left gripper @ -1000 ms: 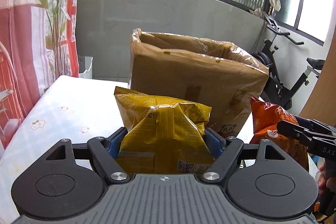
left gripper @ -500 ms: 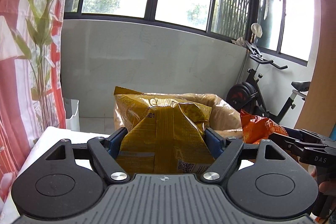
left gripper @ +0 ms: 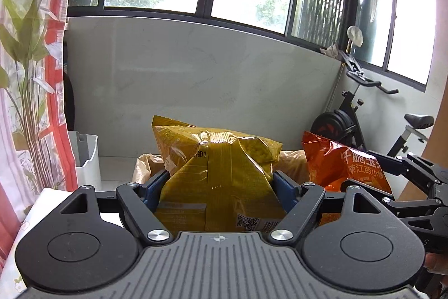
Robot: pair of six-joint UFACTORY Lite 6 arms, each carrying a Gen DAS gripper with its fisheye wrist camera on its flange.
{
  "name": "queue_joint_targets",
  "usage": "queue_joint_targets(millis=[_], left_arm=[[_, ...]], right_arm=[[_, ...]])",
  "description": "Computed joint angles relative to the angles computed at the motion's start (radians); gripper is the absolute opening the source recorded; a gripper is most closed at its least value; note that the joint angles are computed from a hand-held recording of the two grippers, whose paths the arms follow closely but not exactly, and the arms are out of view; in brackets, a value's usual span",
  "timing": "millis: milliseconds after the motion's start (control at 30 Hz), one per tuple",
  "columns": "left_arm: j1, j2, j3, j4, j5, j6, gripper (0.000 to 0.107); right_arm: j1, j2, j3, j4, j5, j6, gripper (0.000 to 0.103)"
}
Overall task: Organize snacks
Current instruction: 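Carry the yellow and orange bags over the box and open both grippers inside, then move both tools back toward the brown wrapped snack beside the box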
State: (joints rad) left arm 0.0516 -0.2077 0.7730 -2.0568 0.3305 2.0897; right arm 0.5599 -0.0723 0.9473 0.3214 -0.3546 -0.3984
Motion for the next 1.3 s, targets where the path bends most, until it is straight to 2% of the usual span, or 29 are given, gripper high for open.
queue_joint_targets(millis=[133, 300, 433, 633, 800, 867, 900, 933, 1100, 1300], left_arm=[[-0.045, 0.119, 0.088, -0.182, -0.057, 0.162, 0.083], [-0.062, 0.146, 0.12, -0.207, -0.088, 0.204, 0.086], [-0.051, 0.141, 0.121, -0.215, -0.076, 0.236, 0.09], [0.019, 0.12, 0.121, -0.031, -0.039, 0.015, 0.09], [0.051, 0.056, 0.079, 0.045, -0.05, -0.056, 0.09], [0.068, 0.036, 0.069, 0.108, -0.048, -0.112, 0.09], [0.085, 0.028, 0.071, 0.169, -0.041, -0.166, 0.09], [0.096, 0.018, 0.069, 0.213, -0.039, -0.208, 0.09], [0.187, -0.022, 0.067, 0.479, 0.052, -0.468, 0.09], [0.324, -0.118, -0.002, 0.62, 0.184, -0.549, 0.09]], right_arm=[[0.013, 0.154, 0.135, 0.167, 0.006, -0.147, 0.07], [0.026, 0.255, 0.213, 0.169, 0.017, -0.155, 0.07], [0.036, 0.292, 0.249, 0.158, 0.027, -0.143, 0.07], [0.033, 0.311, 0.262, 0.155, 0.035, -0.128, 0.07], [0.042, 0.362, 0.33, 0.242, 0.047, -0.164, 0.074], [0.044, 0.374, 0.35, 0.287, 0.047, -0.175, 0.087], [0.045, 0.371, 0.348, 0.293, 0.036, -0.164, 0.092], [0.042, 0.364, 0.342, 0.286, 0.035, -0.143, 0.092], [0.019, 0.25, 0.23, 0.137, 0.039, 0.048, 0.092], [-0.002, 0.043, 0.03, -0.047, 0.046, 0.258, 0.092]])
